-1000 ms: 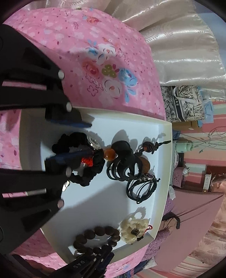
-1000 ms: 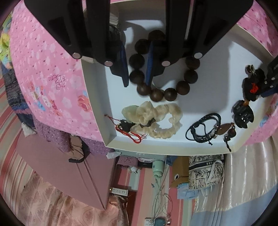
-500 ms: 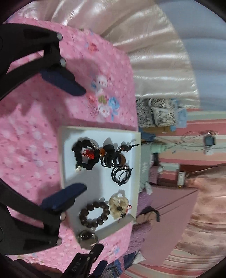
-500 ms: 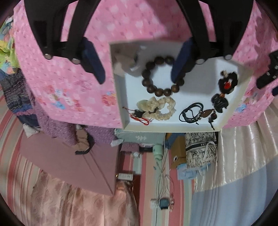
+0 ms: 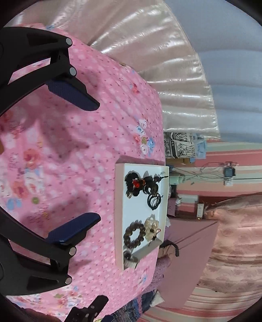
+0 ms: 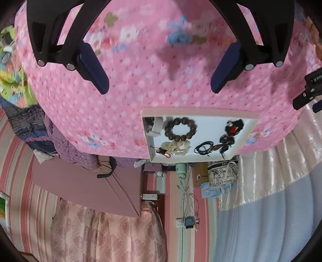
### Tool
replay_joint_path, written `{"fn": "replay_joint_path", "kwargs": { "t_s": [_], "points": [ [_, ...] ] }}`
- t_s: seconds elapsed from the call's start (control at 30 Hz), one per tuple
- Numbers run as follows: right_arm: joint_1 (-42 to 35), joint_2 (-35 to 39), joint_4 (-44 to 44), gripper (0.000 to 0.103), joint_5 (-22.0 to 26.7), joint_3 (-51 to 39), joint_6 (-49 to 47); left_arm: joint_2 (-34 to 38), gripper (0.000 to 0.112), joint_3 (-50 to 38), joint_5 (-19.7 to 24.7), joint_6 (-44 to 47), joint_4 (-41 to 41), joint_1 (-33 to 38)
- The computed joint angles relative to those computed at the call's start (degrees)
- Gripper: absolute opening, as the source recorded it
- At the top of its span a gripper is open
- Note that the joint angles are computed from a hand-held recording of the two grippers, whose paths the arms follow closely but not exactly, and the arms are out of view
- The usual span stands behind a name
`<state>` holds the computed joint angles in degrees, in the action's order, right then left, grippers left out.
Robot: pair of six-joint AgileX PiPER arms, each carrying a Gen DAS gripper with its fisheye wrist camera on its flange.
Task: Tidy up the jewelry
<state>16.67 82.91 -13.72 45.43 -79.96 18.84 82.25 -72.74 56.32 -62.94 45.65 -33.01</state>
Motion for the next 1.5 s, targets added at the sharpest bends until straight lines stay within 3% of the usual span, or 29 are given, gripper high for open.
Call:
{"fn": "replay_joint_path", "kwargs": {
  "t_s": [0.17,0.47,0.67,1.13,1.5],
  "points": [
    [0.99,-3.28,-4.60,0.101,-4.10,6.28,4.72,-2.78,0.100,5.26,1.08,-8.55,5.66,-5.96],
    [1.59,-3.57,-10.52,0.101,-7.59,9.48,10.82,-2.15,0.100,8.33,-1.78,-13.05,10.19,-6.51],
    [4.12,-3.76,-17.56,0.101,-7.47,11.06,15.98,-1.23,0.100,9.17,-3.49,-12.47,9.09,-5.21],
    [4.94,-2.83,-19.78,0.101,-7.73,11.95,18.69,-1.37,0.100,10.15,-7.28,-10.16,6.20,-3.72],
    [4.90,-2.57,-21.22,0.101,-7.53,12.29,20.10,-0.75,0.100,10.22,-5.55,-12.14,7.91,-4.73]
  ]
}}
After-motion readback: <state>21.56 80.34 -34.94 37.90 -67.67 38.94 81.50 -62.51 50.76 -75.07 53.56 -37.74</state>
